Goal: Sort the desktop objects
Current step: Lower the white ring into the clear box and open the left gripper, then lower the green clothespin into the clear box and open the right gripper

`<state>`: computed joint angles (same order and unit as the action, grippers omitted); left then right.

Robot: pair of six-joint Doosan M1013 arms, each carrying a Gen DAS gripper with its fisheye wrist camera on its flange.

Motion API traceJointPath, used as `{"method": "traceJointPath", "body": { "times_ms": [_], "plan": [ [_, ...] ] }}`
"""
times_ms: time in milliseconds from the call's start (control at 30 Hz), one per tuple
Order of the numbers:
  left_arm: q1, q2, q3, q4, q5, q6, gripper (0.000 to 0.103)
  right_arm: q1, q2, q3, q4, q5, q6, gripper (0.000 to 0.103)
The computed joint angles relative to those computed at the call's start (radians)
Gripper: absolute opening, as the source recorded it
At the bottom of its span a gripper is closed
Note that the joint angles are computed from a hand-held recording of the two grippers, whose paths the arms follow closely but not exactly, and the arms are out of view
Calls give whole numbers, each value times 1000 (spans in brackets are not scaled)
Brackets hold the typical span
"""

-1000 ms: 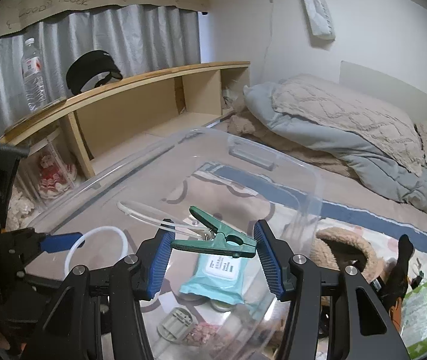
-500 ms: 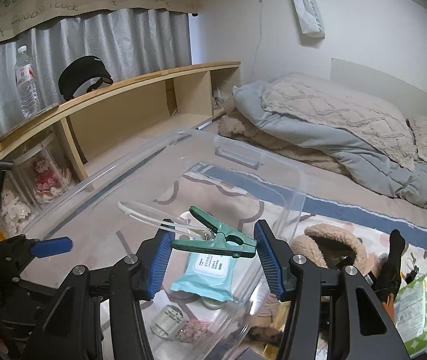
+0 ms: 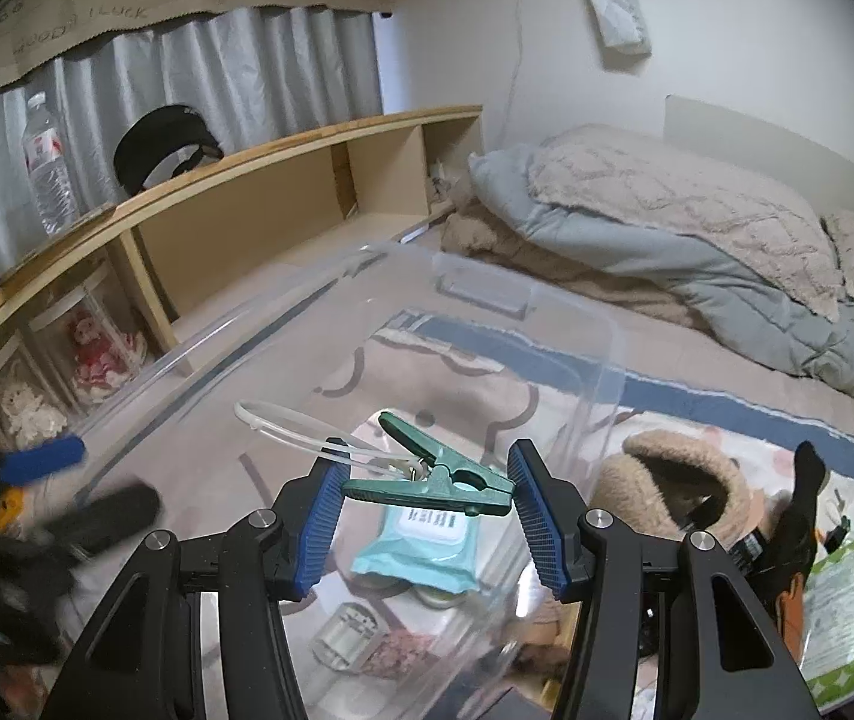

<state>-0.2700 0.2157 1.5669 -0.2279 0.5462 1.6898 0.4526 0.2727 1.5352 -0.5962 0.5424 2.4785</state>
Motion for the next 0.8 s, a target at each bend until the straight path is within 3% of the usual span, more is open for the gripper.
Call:
{"method": "traceJointPath", "body": {
  "times_ms": [200,400,500,800],
  "plan": [
    [10,-44,36,20,-112,-27,101,15,28,-27,98,26,-124,55],
    [21,-69,68,166,-200,-191,101,28,47,-51,176,54,-209,55],
    [32,-73,75,256,-221,-305,101,29,52,-65,257,58,-261,55],
    [58,-86,90,375,-244,-457,101,55,78,-107,323,97,-332,55]
  ]
}}
